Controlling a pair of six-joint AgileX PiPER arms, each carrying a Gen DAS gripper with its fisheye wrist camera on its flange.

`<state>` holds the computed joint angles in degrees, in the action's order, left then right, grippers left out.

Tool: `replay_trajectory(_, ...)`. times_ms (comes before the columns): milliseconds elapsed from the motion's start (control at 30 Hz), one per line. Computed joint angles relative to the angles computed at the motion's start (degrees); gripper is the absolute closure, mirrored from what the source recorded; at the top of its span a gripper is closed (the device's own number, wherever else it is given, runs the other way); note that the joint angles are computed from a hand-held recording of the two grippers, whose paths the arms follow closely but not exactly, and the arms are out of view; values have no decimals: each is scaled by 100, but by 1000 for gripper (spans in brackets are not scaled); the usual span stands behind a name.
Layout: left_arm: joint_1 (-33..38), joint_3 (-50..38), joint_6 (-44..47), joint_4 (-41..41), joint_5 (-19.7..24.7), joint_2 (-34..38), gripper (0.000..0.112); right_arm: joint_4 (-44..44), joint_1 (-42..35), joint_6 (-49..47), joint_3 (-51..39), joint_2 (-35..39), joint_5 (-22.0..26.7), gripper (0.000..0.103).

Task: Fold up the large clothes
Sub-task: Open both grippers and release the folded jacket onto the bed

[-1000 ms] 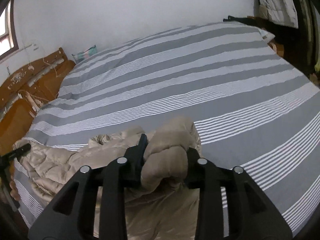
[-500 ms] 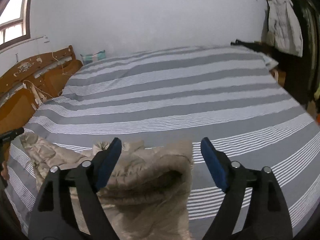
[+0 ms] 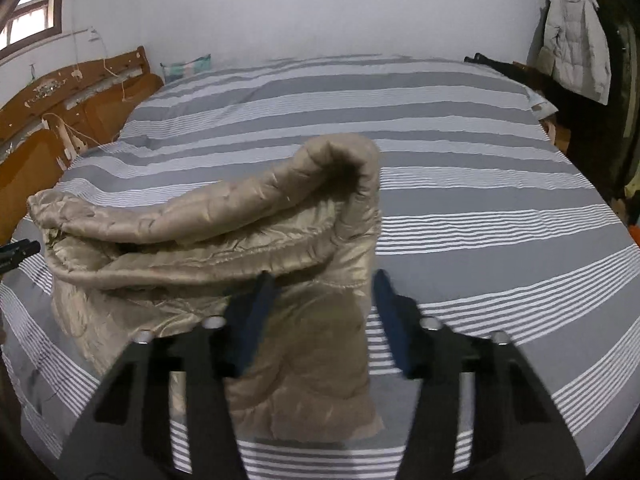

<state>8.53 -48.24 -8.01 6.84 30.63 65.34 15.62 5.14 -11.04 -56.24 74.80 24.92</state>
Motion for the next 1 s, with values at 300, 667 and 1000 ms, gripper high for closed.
replay_trajectory(300, -603, -1342, -971, 904, 231, 1088, 62, 248, 144, 100, -1319, 1015, 246, 79)
replay_trajectory(667, -847, -1943, -2304, 2232, 372, 1867, 30, -2254, 714, 2519, -2243, 1661, 304, 32)
replay_trajectory(1000, -563, -1664, -1710, 1857, 377, 2149, 24, -375, 69, 1353, -2221, 2123, 912, 10)
